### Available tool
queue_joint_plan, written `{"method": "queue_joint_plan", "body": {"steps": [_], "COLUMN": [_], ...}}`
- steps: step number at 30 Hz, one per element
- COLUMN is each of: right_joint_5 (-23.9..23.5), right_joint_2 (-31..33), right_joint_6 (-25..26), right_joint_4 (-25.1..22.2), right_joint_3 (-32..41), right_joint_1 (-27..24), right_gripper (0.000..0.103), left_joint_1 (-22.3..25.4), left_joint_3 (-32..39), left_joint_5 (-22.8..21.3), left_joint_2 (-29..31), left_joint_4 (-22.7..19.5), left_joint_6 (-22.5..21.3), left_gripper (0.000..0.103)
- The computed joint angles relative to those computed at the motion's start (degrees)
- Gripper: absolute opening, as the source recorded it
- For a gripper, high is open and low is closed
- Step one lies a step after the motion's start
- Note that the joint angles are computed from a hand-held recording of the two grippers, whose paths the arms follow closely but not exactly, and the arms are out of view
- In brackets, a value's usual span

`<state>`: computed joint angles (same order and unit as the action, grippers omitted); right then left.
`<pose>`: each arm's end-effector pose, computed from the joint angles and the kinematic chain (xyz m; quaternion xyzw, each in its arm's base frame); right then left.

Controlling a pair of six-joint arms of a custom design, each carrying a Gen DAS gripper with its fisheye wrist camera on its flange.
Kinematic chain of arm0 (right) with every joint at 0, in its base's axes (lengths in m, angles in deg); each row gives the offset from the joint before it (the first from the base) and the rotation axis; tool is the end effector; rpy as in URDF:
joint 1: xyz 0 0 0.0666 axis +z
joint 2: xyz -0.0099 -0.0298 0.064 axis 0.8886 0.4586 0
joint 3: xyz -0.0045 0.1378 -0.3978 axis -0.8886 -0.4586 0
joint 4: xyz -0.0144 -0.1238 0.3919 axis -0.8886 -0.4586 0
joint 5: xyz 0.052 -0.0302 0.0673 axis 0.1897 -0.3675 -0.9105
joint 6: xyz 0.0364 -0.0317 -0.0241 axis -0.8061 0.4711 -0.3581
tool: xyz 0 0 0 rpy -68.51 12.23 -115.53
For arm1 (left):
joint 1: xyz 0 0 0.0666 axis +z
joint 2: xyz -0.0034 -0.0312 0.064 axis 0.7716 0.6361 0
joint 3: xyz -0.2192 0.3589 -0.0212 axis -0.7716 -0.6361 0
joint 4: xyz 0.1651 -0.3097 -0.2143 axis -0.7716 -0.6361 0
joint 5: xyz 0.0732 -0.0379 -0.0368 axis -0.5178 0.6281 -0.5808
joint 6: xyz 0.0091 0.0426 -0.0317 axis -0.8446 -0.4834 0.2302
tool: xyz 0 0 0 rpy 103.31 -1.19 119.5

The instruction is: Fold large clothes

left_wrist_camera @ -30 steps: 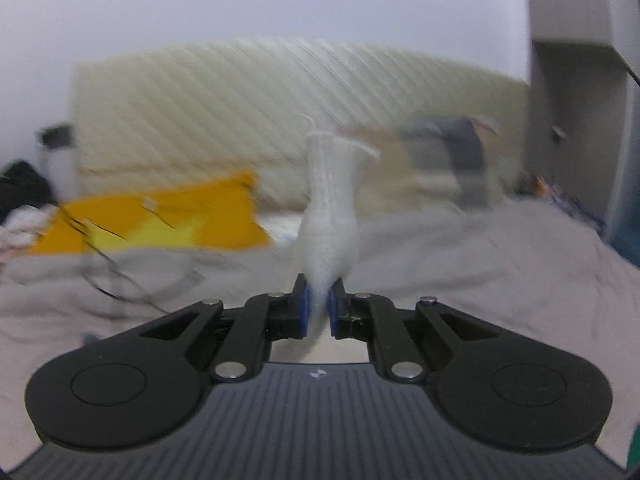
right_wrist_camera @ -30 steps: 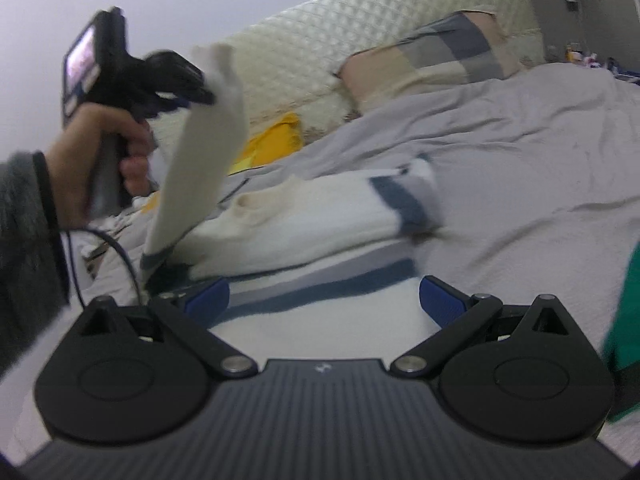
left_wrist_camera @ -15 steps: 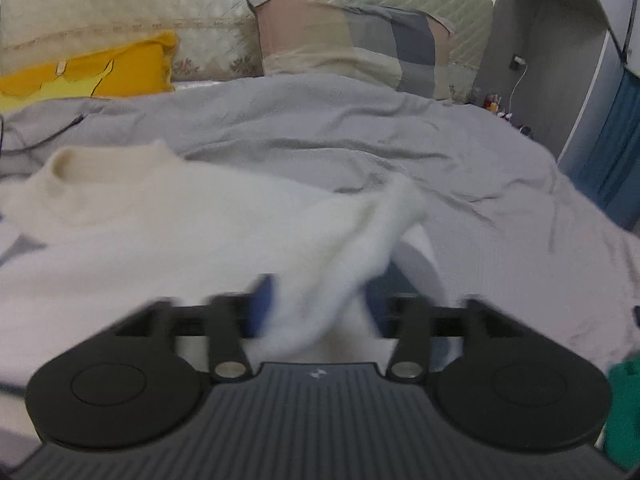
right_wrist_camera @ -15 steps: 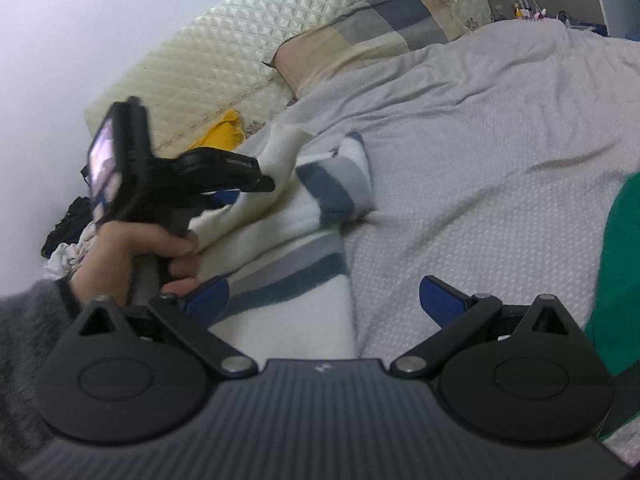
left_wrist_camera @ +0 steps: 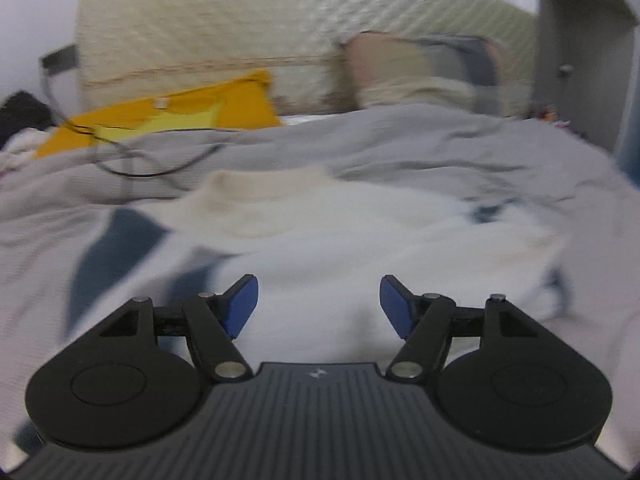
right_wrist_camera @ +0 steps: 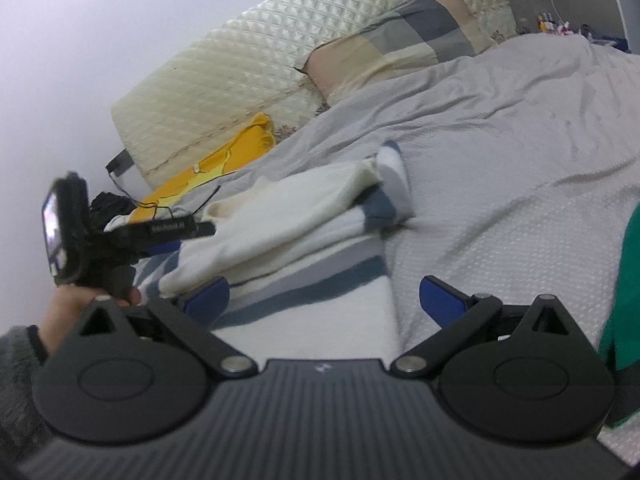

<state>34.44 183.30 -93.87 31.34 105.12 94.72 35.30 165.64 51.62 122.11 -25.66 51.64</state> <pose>0.5741 0.3552 0.4577 0.0053 0.8307 0.2580 0.4934 0.6866 -0.1733 0.5122 -0.0746 0.8781 0.0544 0.4695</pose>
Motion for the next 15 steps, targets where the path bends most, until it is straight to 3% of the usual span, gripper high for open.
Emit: {"method": "queue_joint_plan", "body": {"steps": [5,8,12,15], "right_joint_5": [-0.78,-1.2,-1.95,-2.74], "right_joint_2": [1.48,2.82,4.7,5.81], "right_joint_6": [0.53,0.94,2.67,3.14], "right_joint_4": [-1.46,-2.51,-3.58,-5.0], "right_joint_3": [1.77,3.35,5.33,6.65], "right_joint_1": [0.14,0.22,0.38,0.43], "right_gripper": [0.103,0.103,0.103,0.103], "left_joint_1": [3.26,4.82,5.4,5.84], "left_joint_3": [-3.57,-1.7,-1.69,-2.67], "left_joint_5": [0.1,0.88,0.31,1.24], "left_joint_2": [-0.48,1.64,2.93,2.15], "left_joint_4": [0.57,-2.99,-2.07,-0.88], "left_joint_6": [2.5,6.04,4.19,5.77], "left_gripper": [0.072,0.071,0.072,0.072]}}
